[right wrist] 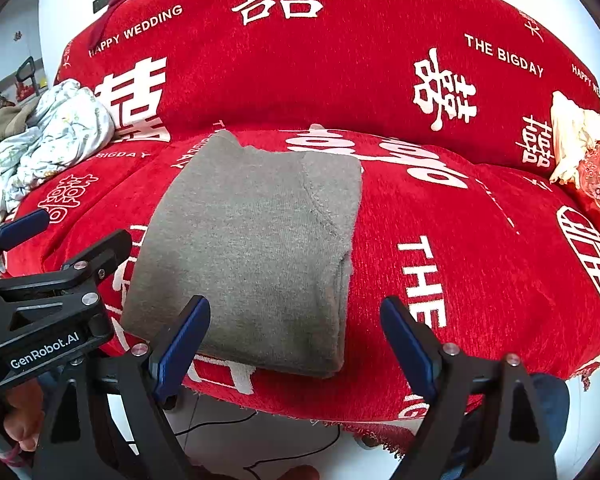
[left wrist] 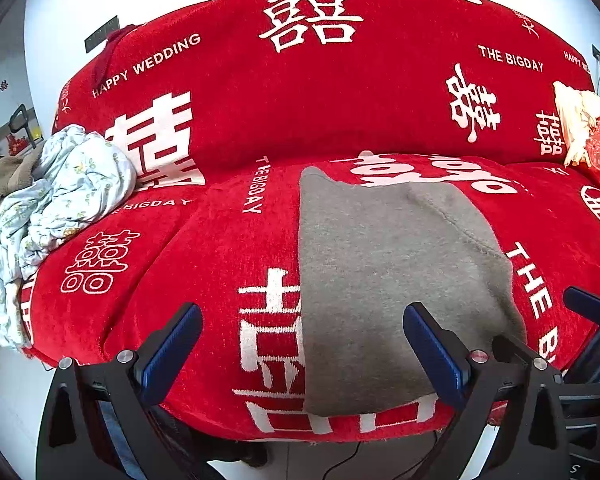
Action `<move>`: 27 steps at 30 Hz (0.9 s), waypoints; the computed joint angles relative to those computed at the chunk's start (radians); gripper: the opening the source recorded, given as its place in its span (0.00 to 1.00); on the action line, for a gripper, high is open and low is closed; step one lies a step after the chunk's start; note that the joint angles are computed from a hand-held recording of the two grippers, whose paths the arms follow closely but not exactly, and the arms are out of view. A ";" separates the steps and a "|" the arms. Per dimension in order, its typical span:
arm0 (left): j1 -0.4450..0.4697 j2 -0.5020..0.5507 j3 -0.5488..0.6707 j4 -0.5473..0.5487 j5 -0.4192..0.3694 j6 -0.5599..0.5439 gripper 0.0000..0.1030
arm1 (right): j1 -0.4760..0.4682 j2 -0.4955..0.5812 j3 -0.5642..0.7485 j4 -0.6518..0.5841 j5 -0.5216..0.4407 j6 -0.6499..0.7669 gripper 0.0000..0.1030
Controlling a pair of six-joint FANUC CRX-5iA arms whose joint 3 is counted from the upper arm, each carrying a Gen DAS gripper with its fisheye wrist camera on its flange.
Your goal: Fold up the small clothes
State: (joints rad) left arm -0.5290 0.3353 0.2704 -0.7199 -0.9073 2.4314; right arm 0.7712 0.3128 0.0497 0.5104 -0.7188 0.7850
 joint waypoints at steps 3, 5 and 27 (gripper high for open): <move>-0.001 0.004 0.005 0.002 -0.006 0.000 0.98 | 0.000 0.000 0.000 -0.001 -0.001 0.002 0.87; -0.003 0.004 0.005 0.000 -0.007 0.002 0.98 | -0.001 0.000 0.000 -0.003 -0.001 0.005 0.87; -0.007 0.009 0.012 0.003 -0.013 -0.008 0.98 | 0.004 0.000 -0.004 0.005 -0.002 0.000 0.87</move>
State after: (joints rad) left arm -0.5364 0.3439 0.2822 -0.7166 -0.9205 2.4231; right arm 0.7757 0.3131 0.0454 0.5153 -0.7209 0.7853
